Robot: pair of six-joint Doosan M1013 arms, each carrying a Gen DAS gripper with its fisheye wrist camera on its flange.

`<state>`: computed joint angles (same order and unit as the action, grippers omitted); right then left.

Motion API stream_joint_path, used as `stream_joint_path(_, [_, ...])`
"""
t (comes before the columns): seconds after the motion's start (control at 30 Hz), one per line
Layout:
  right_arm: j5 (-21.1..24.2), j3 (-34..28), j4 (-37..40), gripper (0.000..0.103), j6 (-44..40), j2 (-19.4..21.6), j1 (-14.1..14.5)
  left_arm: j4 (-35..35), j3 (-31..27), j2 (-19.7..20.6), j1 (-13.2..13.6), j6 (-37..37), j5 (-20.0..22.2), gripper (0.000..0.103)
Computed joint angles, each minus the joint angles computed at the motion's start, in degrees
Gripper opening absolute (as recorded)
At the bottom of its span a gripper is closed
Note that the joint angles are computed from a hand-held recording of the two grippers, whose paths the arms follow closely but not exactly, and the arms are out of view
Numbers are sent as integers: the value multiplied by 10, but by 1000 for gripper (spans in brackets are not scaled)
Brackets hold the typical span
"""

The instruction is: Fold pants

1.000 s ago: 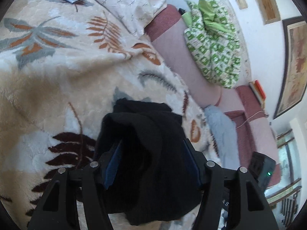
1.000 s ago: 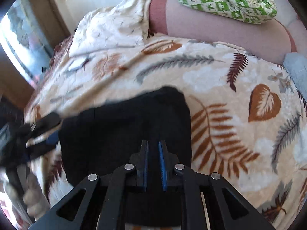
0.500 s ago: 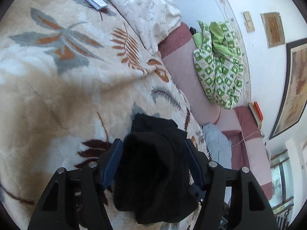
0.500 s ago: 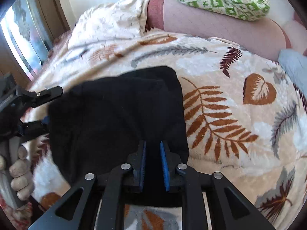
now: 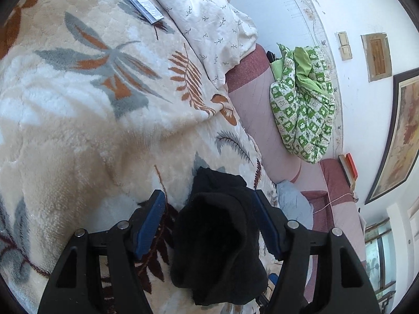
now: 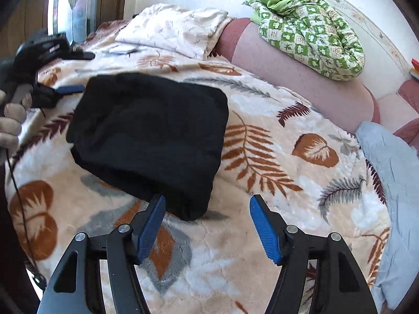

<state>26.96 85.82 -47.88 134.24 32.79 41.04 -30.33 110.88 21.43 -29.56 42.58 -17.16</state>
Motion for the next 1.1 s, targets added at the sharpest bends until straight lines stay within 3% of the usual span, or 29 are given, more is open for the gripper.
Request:
stream_joint_path(0.13, [-18,-26,10,68,25,21,-4,-61,-5,0,-3,66,11,67])
stream_joint_path(0.2, [-16,-38,61,38,6,27,-10,-62,-1,-1,-3,61,6,67])
stream_joint_path(0.23, [-18,-42,106,35,-9,28,-17,-56,1,-1,-2,51,4,67])
stream_joint_path(0.37, [-15,-37,138,35,14,27,-29,-17,6,0,2,1,-2,67])
stream_joint_path(0.43, [-7,-37,146,40,15,26,-31,-12,6,0,3,-6,-1,66])
stream_joint_path(0.5, [14,-42,169,52,-12,26,-30,-4,7,0,3,-16,-5,67])
stream_joint_path(0.57, [32,-45,196,52,-50,19,-30,-5,10,-3,4,-17,-7,67])
stream_joint_path(0.73, [-6,-29,173,52,-71,-14,-16,1,15,-7,8,-33,-14,67])
stream_joint_path(0.87, [-20,-87,345,45,-248,11,-21,-20,16,-11,7,-10,-6,67])
stream_joint_path(1.0, [-2,-153,492,45,-343,48,-26,-122,27,-24,3,86,-21,67])
stream_joint_path(1.03, [15,-173,534,45,-378,60,-26,-136,29,-27,2,97,-27,67])
stream_joint_path(1.1, [72,-223,532,45,-390,91,-20,-141,37,-31,4,93,-38,67])
